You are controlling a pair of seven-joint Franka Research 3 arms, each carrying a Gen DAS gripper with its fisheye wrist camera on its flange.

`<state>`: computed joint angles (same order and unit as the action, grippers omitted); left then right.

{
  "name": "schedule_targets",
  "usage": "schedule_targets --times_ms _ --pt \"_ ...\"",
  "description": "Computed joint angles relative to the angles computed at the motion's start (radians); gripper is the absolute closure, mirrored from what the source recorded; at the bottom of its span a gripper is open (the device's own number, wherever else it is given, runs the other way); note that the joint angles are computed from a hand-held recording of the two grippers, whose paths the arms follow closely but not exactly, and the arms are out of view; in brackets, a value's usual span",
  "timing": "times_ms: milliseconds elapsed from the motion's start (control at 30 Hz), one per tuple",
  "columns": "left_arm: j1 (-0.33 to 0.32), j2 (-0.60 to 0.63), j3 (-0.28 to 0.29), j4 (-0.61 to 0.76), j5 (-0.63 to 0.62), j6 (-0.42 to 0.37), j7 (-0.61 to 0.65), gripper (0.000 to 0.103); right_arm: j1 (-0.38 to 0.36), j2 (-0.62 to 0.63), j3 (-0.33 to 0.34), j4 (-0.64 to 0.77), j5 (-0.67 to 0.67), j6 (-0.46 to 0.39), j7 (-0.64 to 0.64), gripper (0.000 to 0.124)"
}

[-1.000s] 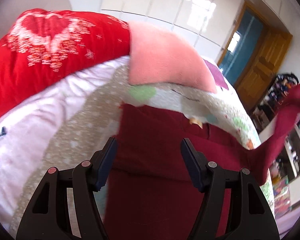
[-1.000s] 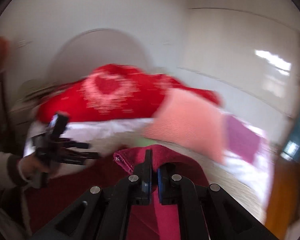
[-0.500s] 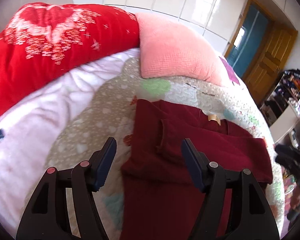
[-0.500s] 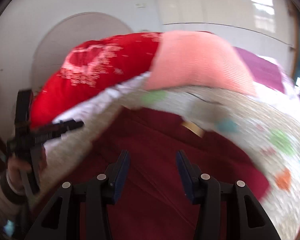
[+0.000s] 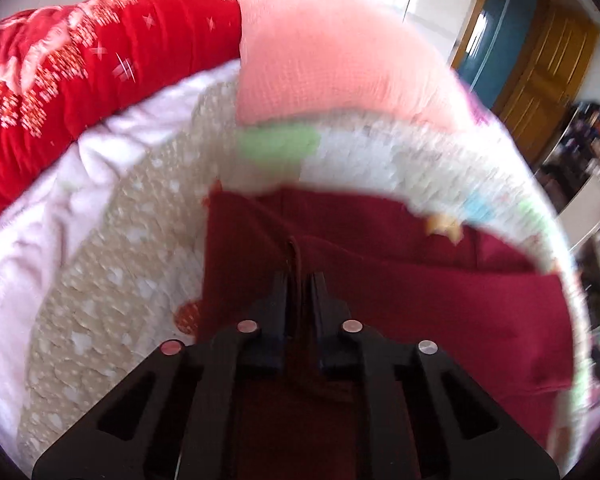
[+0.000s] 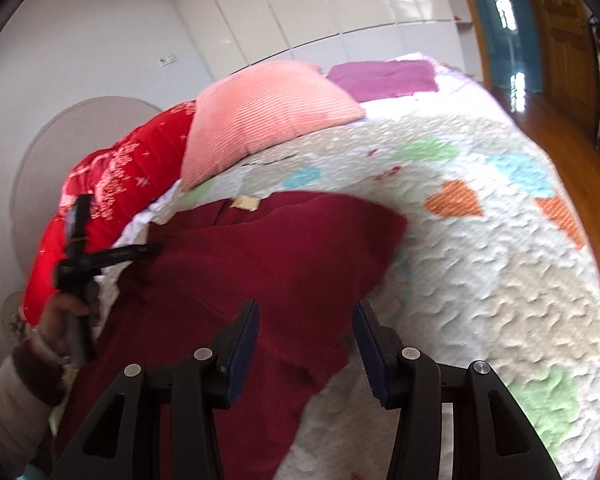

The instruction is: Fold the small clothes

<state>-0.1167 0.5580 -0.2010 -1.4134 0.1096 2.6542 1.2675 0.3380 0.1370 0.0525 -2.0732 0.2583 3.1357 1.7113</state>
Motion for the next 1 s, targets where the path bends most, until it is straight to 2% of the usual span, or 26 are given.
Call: schedule_targets --times_ms 67,133,167,200,267,333,400,433,567,633,700,767,800,867,900,967,1000 --pt "0.036 -0.052 -0.021 -0.056 -0.028 0.065 0.029 0.099 0.095 0.009 -0.119 0.024 -0.155 -0.013 0.136 0.077" --pt "0.035 -0.07 -0.01 -0.07 -0.022 0.075 0.025 0.099 0.193 0.029 -0.244 0.065 -0.346 -0.036 0.305 0.077" --pt "0.046 -0.08 -0.014 -0.083 -0.031 0.075 0.031 0.099 0.227 0.046 -0.286 0.097 -0.421 -0.058 0.373 0.077" --pt "0.06 -0.089 -0.023 -0.097 -0.051 0.073 0.038 0.099 0.235 0.061 -0.295 0.124 -0.456 -0.077 0.404 0.077" --pt "0.086 -0.11 -0.038 -0.14 -0.089 0.091 0.055 0.099 0.219 0.09 -0.274 0.174 -0.478 -0.111 0.433 0.077" --pt "0.084 -0.107 -0.032 -0.152 -0.092 0.084 0.06 0.099 0.201 0.122 -0.253 0.225 -0.491 -0.142 0.447 0.077" --pt "0.08 -0.092 -0.034 -0.145 -0.097 0.061 0.062 0.099 0.255 0.177 -0.326 0.317 -0.632 -0.242 0.573 0.077" --pt "0.073 -0.086 -0.03 -0.141 -0.091 0.053 0.062 0.099 0.257 0.2 -0.331 0.353 -0.664 -0.285 0.593 0.077" --pt "0.025 -0.072 0.018 -0.129 -0.017 0.045 0.013 0.099 0.166 0.347 -0.245 0.567 -0.638 -0.512 0.493 0.08" --pt "0.022 -0.072 0.023 -0.131 0.004 0.041 0.005 0.099 0.133 0.368 -0.217 0.589 -0.619 -0.519 0.475 0.08" --pt "0.038 -0.073 0.008 -0.138 -0.005 0.05 0.02 0.099 0.143 0.333 -0.222 0.557 -0.644 -0.516 0.502 0.08" --pt "0.033 -0.071 0.014 -0.14 0.006 0.053 0.014 0.099 0.148 0.258 -0.21 0.462 -0.682 -0.438 0.516 0.08" --pt "0.025 -0.071 0.021 -0.141 0.018 0.054 0.003 0.099 0.128 0.221 -0.175 0.41 -0.668 -0.396 0.475 0.08" --pt "0.026 -0.071 0.015 -0.149 0.019 0.067 0.0 0.098 0.105 0.176 -0.123 0.342 -0.641 -0.376 0.39 0.08" --pt "0.038 -0.07 -0.002 -0.151 0.002 0.07 0.012 0.098 0.108 0.161 -0.119 0.312 -0.651 -0.38 0.371 0.08" --pt "0.05 -0.067 -0.023 -0.14 -0.022 0.052 0.035 0.097 0.168 0.17 -0.179 0.315 -0.807 -0.496 0.467 0.08" --pt "0.049 -0.07 -0.024 -0.14 -0.027 0.044 0.039 0.097 0.168 0.17 -0.19 0.301 -0.82 -0.503 0.502 0.08"
